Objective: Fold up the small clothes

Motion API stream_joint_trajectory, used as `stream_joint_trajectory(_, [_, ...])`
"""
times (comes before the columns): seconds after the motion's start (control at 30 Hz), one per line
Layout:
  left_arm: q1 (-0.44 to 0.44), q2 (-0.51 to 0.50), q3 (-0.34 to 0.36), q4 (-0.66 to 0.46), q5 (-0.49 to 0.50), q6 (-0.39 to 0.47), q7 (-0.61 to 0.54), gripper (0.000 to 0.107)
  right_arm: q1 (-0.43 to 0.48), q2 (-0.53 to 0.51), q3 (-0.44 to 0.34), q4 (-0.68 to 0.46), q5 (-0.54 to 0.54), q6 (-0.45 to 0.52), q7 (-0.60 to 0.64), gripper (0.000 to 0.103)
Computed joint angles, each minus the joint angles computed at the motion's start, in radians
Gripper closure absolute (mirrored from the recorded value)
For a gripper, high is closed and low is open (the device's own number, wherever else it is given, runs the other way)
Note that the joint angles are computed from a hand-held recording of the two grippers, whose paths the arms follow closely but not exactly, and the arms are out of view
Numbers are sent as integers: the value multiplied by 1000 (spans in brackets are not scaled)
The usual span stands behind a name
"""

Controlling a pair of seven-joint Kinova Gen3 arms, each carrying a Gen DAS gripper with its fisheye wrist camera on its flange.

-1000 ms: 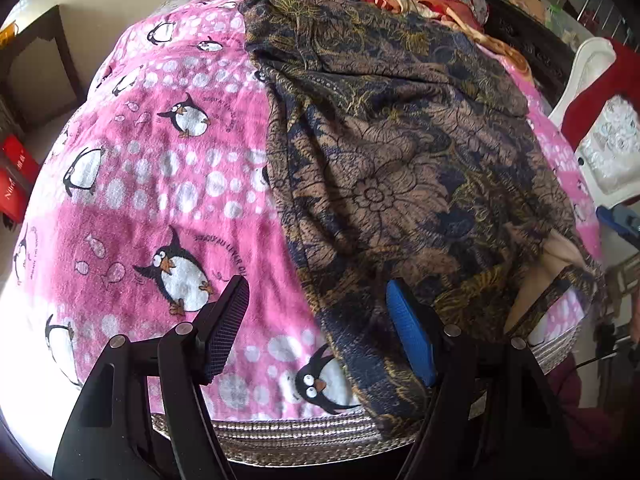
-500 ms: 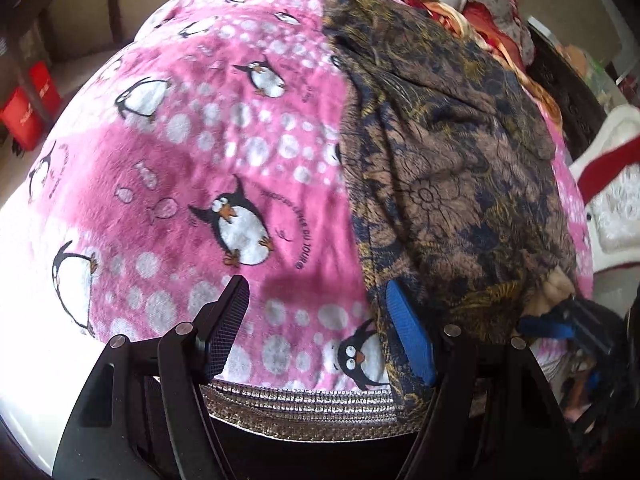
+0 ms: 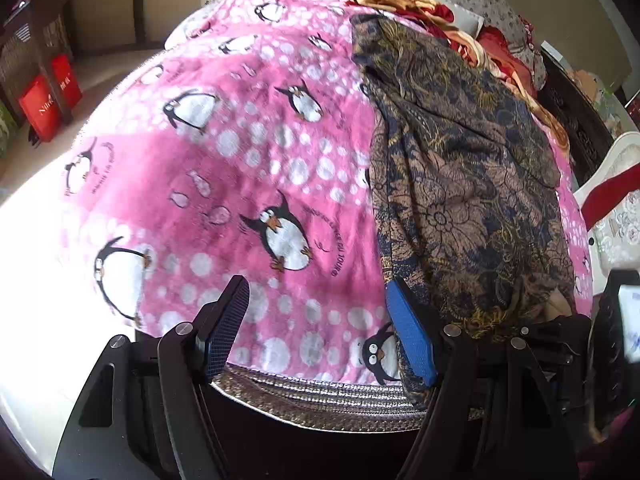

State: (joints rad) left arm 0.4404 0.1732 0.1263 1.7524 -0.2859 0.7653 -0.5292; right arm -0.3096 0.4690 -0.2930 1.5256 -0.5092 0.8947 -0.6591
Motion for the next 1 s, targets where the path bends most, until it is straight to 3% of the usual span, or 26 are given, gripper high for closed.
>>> stream_joint_trajectory(0.13, [7, -28, -6, 8, -45, 9, 58, 36, 83, 50, -94, -36, -132, 55, 26, 92])
stream_joint_trajectory(0.3, [-2, 4, 17, -9, -7, 21, 3, 36, -26, 73, 4, -69, -77, 132, -50, 88])
stream_joint_trajectory(0.33, [2, 12, 20, -12, -1, 23, -11, 36, -14, 55, 9, -52, -83, 135, -44, 78])
stream_joint_trajectory(0.37, [3, 19, 23, -12, 11, 23, -29, 36, 16, 20, 10, -17, -106, 123, -27, 61])
stream_joint_trajectory(0.43, [3, 35, 29, -16, 42, 20, -71, 36, 91, -70, 22, 73, -186, 76, 15, 52])
stream_joint_trajectory(0.57, [3, 68, 39, -33, 110, 26, -167, 36, 245, -254, 96, 217, -253, -14, -53, 46])
stream_joint_trajectory(0.67, [22, 86, 36, -53, 121, 42, -212, 36, 272, -356, 218, 311, -211, -113, -175, 45])
stream_joint_trajectory(0.73, [28, 102, 36, -70, 135, 53, -241, 36, 256, -366, 276, 318, -153, -116, -243, 45])
stream_joint_trajectory(0.87, [56, 131, 24, -100, 137, 65, -255, 36, 284, -393, 240, 377, -103, -182, -249, 45])
stream_joint_trajectory(1.0, [84, 154, 22, -131, 119, 100, -280, 36, 286, -369, 264, 395, -75, -219, -360, 45])
